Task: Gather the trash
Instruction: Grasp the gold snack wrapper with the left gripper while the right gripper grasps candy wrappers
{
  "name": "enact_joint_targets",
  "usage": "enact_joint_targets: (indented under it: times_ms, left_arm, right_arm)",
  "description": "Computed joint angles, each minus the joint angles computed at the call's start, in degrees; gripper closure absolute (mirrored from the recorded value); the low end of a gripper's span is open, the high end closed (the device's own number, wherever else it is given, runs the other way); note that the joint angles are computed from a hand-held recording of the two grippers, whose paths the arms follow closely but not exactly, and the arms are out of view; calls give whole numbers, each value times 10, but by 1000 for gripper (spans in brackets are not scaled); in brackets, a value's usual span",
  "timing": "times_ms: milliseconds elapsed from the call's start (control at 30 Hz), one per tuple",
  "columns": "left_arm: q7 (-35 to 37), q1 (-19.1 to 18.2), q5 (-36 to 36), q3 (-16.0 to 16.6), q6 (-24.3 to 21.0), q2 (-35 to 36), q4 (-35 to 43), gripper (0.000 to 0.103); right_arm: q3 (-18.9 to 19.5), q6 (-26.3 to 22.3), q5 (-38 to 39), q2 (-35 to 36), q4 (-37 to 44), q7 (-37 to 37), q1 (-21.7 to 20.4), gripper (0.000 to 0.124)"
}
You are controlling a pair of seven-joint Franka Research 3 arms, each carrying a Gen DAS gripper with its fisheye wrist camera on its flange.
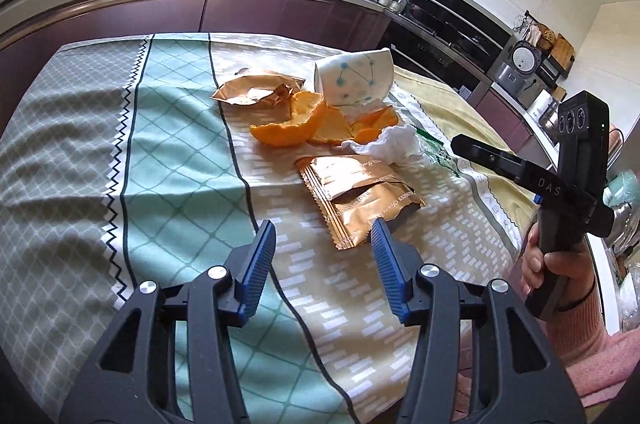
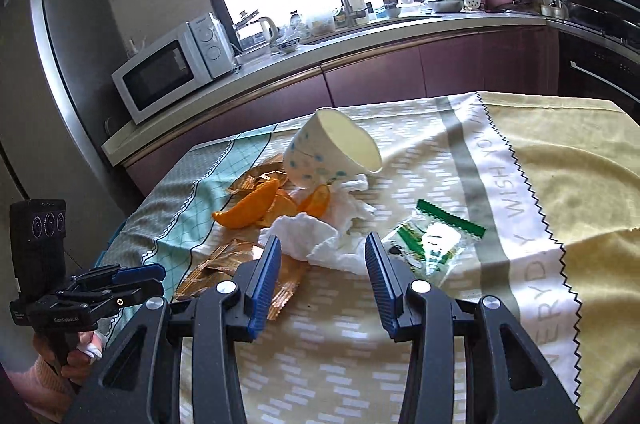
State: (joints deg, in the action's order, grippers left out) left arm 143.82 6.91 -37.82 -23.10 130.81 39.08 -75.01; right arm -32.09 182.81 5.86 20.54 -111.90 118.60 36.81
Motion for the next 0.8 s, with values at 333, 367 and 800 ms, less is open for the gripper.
enact_joint_targets:
  times_ms: [333,367,800]
  left_arm:
    - [-35,-14,24,4,-23,24,35,50]
    - [-39,-15,26,3,-27,27,41,50]
    - [-99,-39,64,4,-83,81,123,53]
  right_arm:
    - [-17,-9,24,-7,-30,34,-7,72]
    - [12,-7,30,-10,-32,31,-35,72]
    - [271,22,131,-11,-23,-60,-271,72]
